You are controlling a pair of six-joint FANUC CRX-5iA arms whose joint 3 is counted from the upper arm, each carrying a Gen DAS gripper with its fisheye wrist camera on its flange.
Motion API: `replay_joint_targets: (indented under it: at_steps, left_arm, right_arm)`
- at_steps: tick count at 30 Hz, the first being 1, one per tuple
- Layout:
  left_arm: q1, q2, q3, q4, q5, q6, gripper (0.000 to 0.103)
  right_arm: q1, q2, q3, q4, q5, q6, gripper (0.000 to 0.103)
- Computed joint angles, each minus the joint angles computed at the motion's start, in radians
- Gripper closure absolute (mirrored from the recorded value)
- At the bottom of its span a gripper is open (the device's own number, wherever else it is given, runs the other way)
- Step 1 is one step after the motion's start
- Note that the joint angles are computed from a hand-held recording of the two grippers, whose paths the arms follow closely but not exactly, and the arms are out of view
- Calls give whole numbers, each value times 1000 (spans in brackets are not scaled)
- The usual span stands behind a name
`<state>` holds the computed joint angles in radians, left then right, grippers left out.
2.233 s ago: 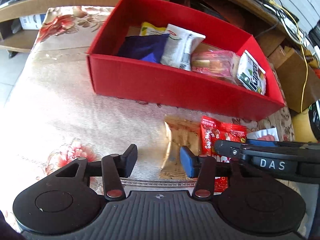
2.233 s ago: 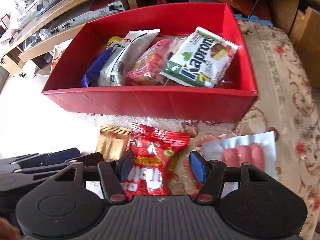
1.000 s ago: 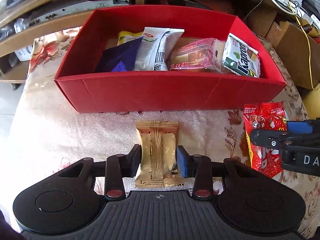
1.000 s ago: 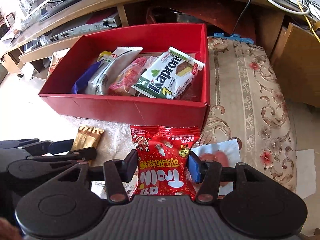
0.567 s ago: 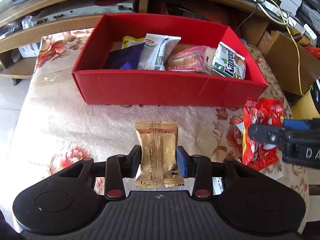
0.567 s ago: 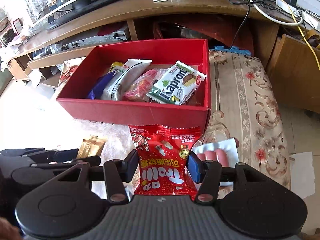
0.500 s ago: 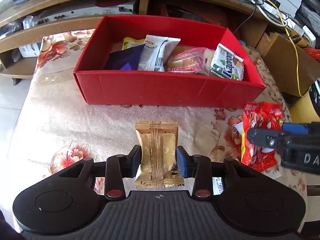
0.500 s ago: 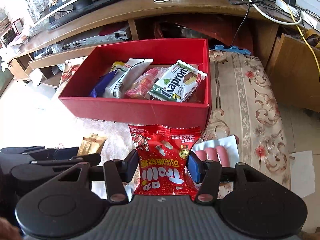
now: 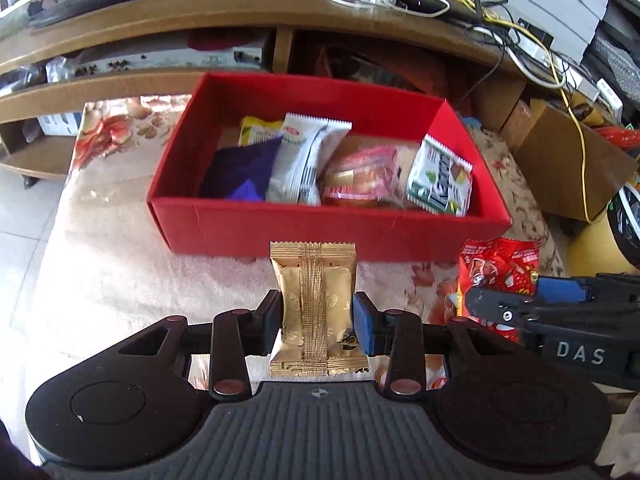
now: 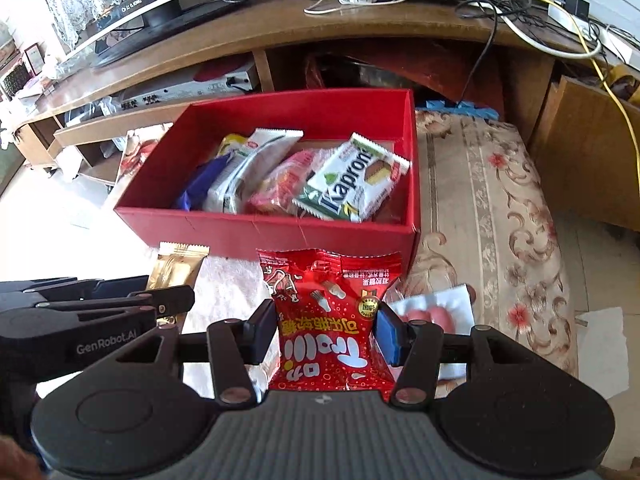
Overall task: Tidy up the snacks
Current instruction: 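Carry gold cake and red candy bag into the red box and open both tools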
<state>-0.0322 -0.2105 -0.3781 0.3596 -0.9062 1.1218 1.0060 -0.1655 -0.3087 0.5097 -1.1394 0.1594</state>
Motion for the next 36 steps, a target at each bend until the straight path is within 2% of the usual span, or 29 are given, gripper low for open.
replay_joint_targets:
  at_steps: [16,22,36]
  left_arm:
    - [-28,5,19,21,27,-5,57]
    - [-40,13,43,17,63,-6,57]
    - [-89,134,166,-51,115,77,58]
  right_arm:
    - [-15,4,8,28,33,-3,50]
    - [-32,10,18,66,44,-11,50]
    - [-147,85,76,70,103,55,50]
